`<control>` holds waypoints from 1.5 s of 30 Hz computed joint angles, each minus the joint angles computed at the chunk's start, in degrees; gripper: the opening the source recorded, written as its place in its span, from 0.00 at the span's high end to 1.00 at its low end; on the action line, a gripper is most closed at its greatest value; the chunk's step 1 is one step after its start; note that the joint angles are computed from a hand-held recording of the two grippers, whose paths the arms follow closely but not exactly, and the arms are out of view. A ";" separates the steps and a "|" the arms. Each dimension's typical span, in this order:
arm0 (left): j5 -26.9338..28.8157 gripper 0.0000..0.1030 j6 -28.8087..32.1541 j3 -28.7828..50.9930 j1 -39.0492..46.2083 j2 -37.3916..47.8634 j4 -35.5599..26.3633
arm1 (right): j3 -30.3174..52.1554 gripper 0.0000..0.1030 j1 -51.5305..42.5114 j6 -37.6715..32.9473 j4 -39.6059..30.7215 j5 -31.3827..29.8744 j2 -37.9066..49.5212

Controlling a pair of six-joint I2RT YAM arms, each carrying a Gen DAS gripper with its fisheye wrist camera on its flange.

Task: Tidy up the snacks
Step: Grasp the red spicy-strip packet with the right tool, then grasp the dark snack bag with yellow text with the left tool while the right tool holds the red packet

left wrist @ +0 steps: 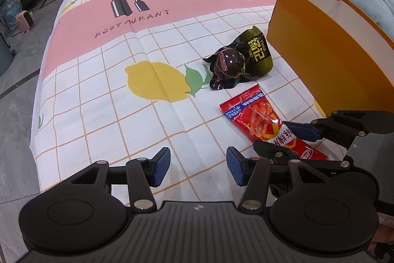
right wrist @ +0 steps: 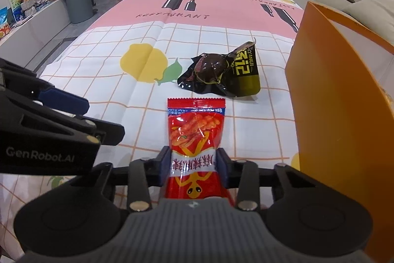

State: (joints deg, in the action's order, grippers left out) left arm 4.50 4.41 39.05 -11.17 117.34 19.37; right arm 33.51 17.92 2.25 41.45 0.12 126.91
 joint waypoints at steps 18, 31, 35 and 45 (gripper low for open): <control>0.29 0.34 26.87 10.14 -5.07 3.70 2.29 | -0.96 0.79 -2.01 1.61 -0.73 9.41 -5.79; 4.74 0.34 38.64 30.69 -4.65 18.91 -9.13 | 5.07 0.79 -2.51 0.90 -0.10 11.78 0.76; 5.52 0.29 40.32 34.34 -4.85 22.02 -10.10 | 5.57 0.79 -2.64 1.08 -0.18 11.54 1.76; 4.68 0.33 41.59 36.67 -6.03 24.01 -9.34 | 6.68 0.78 -3.75 2.19 -1.40 10.30 2.70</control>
